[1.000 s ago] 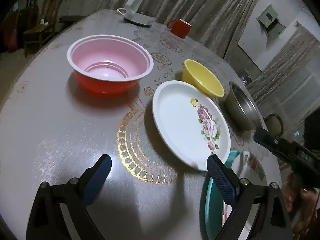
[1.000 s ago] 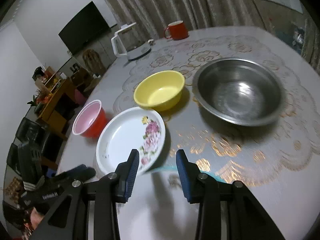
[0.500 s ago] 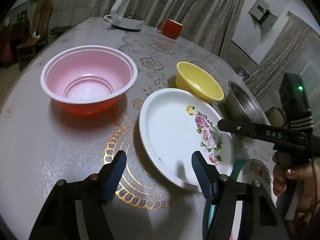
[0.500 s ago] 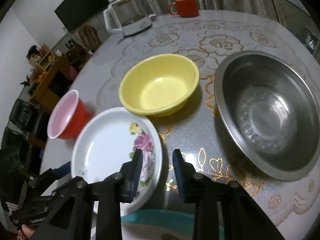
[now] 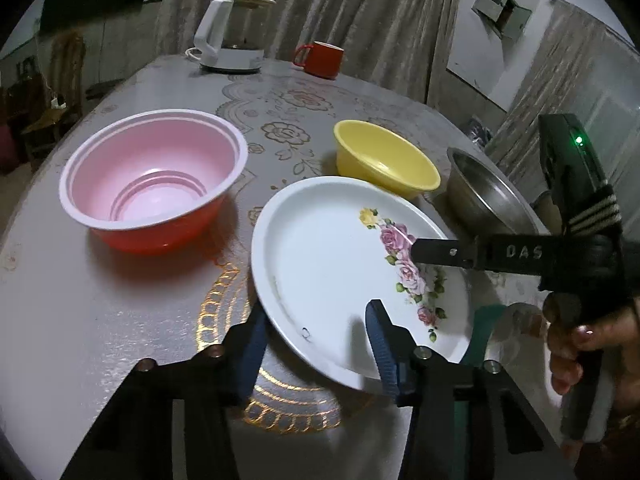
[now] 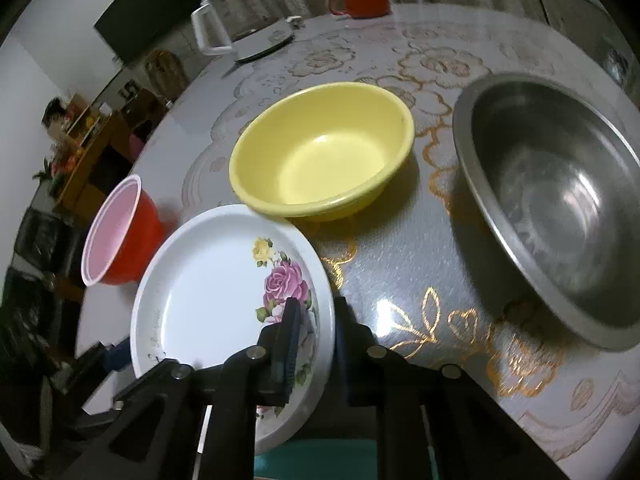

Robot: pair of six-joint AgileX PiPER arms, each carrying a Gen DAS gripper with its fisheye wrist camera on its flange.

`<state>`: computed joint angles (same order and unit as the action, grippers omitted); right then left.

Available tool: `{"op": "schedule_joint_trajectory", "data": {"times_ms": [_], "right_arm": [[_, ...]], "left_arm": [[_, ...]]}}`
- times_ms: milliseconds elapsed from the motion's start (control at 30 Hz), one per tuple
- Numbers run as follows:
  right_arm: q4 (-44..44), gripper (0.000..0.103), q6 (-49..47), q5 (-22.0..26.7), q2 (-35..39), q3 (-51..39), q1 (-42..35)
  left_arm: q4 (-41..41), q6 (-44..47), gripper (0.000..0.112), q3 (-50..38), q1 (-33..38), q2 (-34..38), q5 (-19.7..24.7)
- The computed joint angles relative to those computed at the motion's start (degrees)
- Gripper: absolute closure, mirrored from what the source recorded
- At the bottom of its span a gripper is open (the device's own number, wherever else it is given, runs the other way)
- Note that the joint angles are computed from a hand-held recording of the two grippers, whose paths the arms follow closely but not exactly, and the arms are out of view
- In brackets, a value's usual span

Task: Organize plates and bowls
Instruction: 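Grasp the rim of the small pink-flower white plate with the right gripper, then lift the flower plate with the right gripper and carry it over the large white plate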

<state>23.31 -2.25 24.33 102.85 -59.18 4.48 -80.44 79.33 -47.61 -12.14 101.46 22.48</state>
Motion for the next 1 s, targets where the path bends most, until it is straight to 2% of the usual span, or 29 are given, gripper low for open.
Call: {"op": "schedule_joint_trajectory", "data": {"times_ms": [100,167,400,500,600,700,833,933,1000], "right_arm": [[5.6,0.088,-2.9,1.2,0.0,0.2,-0.5],[6.0,0.088,-3.0,1.6,-0.4,0.6,0.1],[-3.1,0.088,5.0,2.0,-1.2,0.4,6.2],[-11.4,0.088,11.0,2.1,-1.7,-0.1,9.9],[-12.7,0.085,11.4,4.1,-0.9,-1.8,11.1],[-11.4,0.085,10.0,3.3,-0.1,-2.6,10.3],[-11.0,0.084,9.7,1.3,0.0,-2.1,9.9],[-15.0,0.085,13.9,1.0,0.1,-2.3,11.0],[-12.3,0.085,13.0,1.2,0.3,-2.5,10.5]], "left_arm": [[1.6,-1.0,0.071,0.6,2.5,-0.5,1.9],[2.2,-1.0,0.073,1.6,4.0,-1.2,3.0],[0.8,3.2,0.072,7.9,7.5,-6.1,3.0],[0.8,4.4,0.072,9.3,9.8,-7.2,4.3],[1.1,4.0,0.072,8.7,11.5,-6.9,5.3],[0.6,3.9,0.069,7.4,13.0,-5.2,6.4],[-2.7,9.3,0.071,6.5,11.8,-3.5,6.0],[-7.2,16.6,0.071,8.6,9.2,-5.0,2.1],[-6.3,16.4,0.071,8.5,10.2,-5.0,3.3]]}}
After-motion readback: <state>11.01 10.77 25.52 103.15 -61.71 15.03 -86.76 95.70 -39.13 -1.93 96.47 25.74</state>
